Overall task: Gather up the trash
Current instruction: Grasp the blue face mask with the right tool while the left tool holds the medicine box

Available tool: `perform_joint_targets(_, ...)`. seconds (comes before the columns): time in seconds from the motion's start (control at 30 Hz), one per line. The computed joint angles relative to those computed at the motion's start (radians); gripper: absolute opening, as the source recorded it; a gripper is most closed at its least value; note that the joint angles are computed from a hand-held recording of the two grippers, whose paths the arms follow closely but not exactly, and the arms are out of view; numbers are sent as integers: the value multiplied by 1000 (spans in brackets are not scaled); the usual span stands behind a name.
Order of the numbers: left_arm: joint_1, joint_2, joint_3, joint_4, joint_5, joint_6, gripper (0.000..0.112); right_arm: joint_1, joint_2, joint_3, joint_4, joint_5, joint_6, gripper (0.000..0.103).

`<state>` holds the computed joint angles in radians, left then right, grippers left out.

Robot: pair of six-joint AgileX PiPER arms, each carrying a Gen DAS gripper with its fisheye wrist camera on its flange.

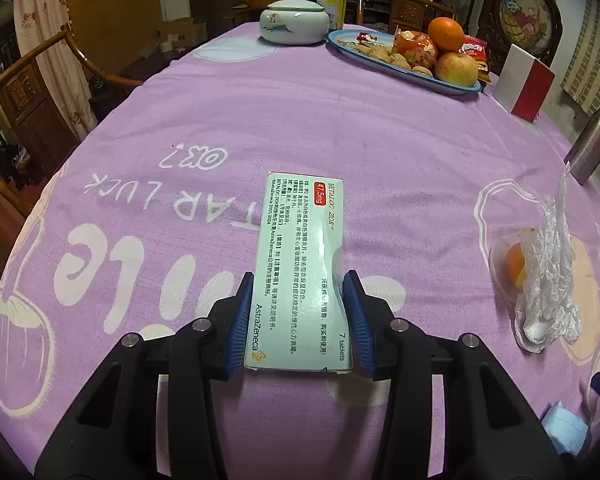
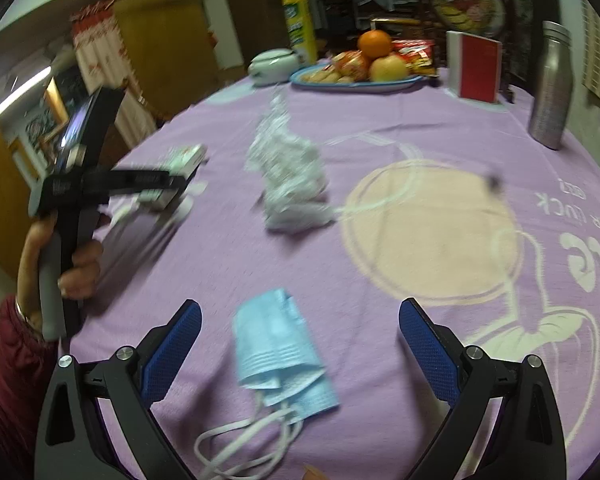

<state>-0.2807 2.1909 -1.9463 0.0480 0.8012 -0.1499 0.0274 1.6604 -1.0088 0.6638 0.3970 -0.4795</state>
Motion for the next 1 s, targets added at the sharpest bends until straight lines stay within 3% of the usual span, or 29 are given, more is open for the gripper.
perform_joint_targets(0.1, 0, 1, -1, 0, 1, 0, 46, 26, -16, 12, -41, -29, 21, 96)
perform_joint_targets(0.17, 0, 1, -2, -2, 0, 1, 46, 33, -6, 2, -71, -7, 39, 85)
perform_joint_targets(0.23, 0, 0, 1, -5, -2, 6, 46, 30, 21, -24, -78, 42, 37, 64)
perform_joint_targets(0.27, 1, -2, 5, -16, -5, 19, 45, 32, 36, -35, -78, 63, 33, 58)
perform_joint_targets(0.33, 4, -9, 18, -45, -15, 52, 45, 45, 26, -22, -112, 34, 66, 33)
perform_joint_targets(0.43, 14, -22, 39, -99, -34, 98, 45, 49, 1, 15, -55, -10, 17, 27)
perform_joint_targets(0.67, 19, -92, 146, -150, -140, 151, 45, 18, -49, 78, 150, -50, -150, 26)
perform_joint_targets(0.8, 65, -108, 153, -323, -71, 263, 45, -7, -80, 94, 245, -43, -235, 26)
perform_joint_targets(0.9, 72, -160, 205, -305, -72, 250, 45, -33, -91, 89, 337, -24, -318, 26)
perform_joint_targets(1.0, 68, -244, 293, -234, -122, 212, 44, -47, -113, 95, 418, -11, -394, 26)
